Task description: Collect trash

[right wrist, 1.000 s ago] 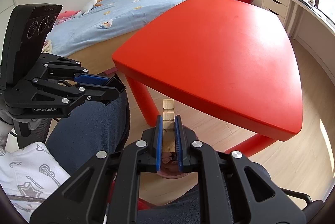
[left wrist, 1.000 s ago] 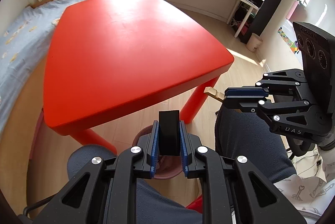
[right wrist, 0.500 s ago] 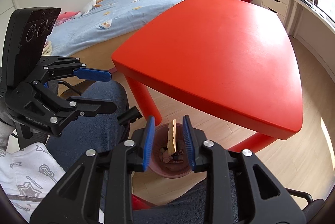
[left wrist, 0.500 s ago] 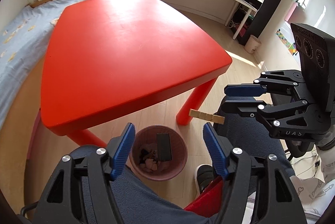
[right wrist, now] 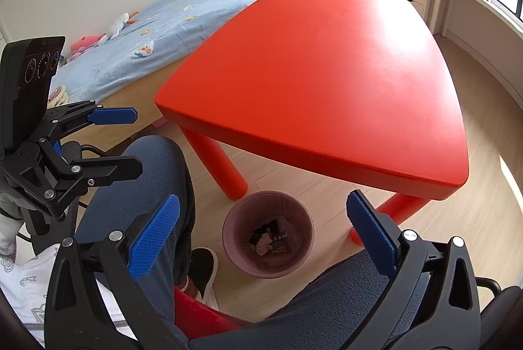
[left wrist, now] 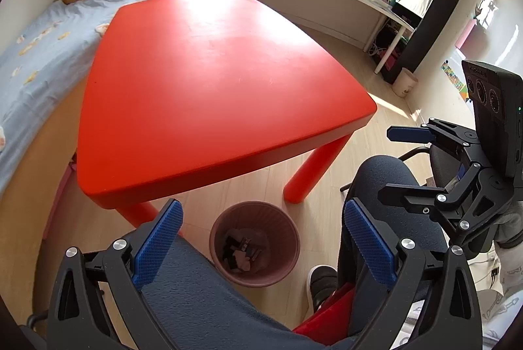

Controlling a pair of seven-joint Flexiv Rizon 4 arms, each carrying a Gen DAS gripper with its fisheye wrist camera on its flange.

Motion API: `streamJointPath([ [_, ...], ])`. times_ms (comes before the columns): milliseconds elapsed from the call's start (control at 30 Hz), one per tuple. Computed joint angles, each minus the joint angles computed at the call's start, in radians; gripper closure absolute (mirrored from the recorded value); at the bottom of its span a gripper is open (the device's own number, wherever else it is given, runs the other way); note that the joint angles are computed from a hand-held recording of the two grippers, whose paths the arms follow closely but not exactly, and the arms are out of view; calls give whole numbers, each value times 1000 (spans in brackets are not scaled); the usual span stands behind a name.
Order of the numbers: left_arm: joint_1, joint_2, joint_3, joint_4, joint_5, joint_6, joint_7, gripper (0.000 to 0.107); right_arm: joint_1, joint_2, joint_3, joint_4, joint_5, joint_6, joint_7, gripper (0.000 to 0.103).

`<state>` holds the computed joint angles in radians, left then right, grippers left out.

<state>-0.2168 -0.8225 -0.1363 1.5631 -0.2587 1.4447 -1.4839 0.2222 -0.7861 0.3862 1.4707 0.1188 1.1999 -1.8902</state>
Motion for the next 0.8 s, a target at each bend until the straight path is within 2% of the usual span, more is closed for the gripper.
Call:
streamJointPath([
  [133, 8, -3, -8, -5, -2, 3, 4, 11, -17, -7, 17, -22, 26, -23, -1, 3],
  [267, -11, -5, 23, -21, 8, 0, -7, 11, -6, -8, 0, -36, 32, -22, 19, 3],
  [367, -21, -8, 46, -39, 16, -6, -18, 11, 20, -9, -38, -51, 11, -18, 56, 3],
  [500, -20, -19, 58, -74, 27, -6, -21, 11, 22, -22, -39, -87, -3, -11, 69, 3],
  [700, -40, -42, 115, -147, 52, -11, -46, 11, 43, -47, -60, -160, -38, 5, 87, 3],
  [800, -29, -54, 116, -180, 58, 0, -49, 11, 55, -62, -72, -198, -61, 8, 98, 3],
])
